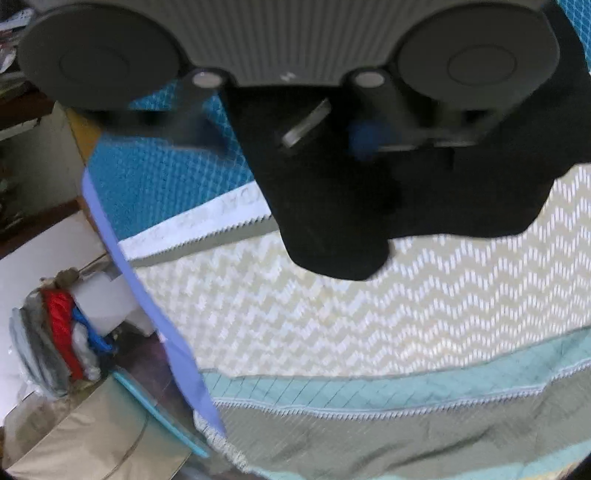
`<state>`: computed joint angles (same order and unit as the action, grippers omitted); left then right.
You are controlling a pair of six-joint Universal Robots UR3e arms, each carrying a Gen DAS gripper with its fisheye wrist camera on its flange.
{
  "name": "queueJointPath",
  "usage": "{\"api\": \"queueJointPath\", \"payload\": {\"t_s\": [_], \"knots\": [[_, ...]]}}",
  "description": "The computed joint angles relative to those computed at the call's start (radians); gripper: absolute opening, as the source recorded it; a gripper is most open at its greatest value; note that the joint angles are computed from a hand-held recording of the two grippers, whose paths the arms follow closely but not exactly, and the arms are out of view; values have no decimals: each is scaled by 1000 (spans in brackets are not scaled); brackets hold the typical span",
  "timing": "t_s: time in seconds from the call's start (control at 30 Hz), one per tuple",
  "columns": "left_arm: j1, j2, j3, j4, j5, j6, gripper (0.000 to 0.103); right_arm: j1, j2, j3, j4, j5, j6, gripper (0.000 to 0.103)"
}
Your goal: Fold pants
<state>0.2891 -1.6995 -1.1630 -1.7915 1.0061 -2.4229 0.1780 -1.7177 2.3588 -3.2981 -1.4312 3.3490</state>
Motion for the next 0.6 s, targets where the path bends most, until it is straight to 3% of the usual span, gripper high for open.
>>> {"api": "queueJointPath", "payload": {"t_s": [0.07,0.23,0.37,0.47,0.6], "knots": [[49,25,-59,19,-31,28,25,67,36,-52,21,-43,3,20],[268,141,-114,-73,-106,264,24,156,139,-178,36,-6,-18,20],[414,142,-99,-112,-123,368,24,269,283,-376,114,-5,-55,21],[511,91,-67,-130,-115,390,24,358,414,-551,197,-30,-93,21],[564,78,-194,47,-72,349,31,418,575,-745,329,-40,-154,22]]}}
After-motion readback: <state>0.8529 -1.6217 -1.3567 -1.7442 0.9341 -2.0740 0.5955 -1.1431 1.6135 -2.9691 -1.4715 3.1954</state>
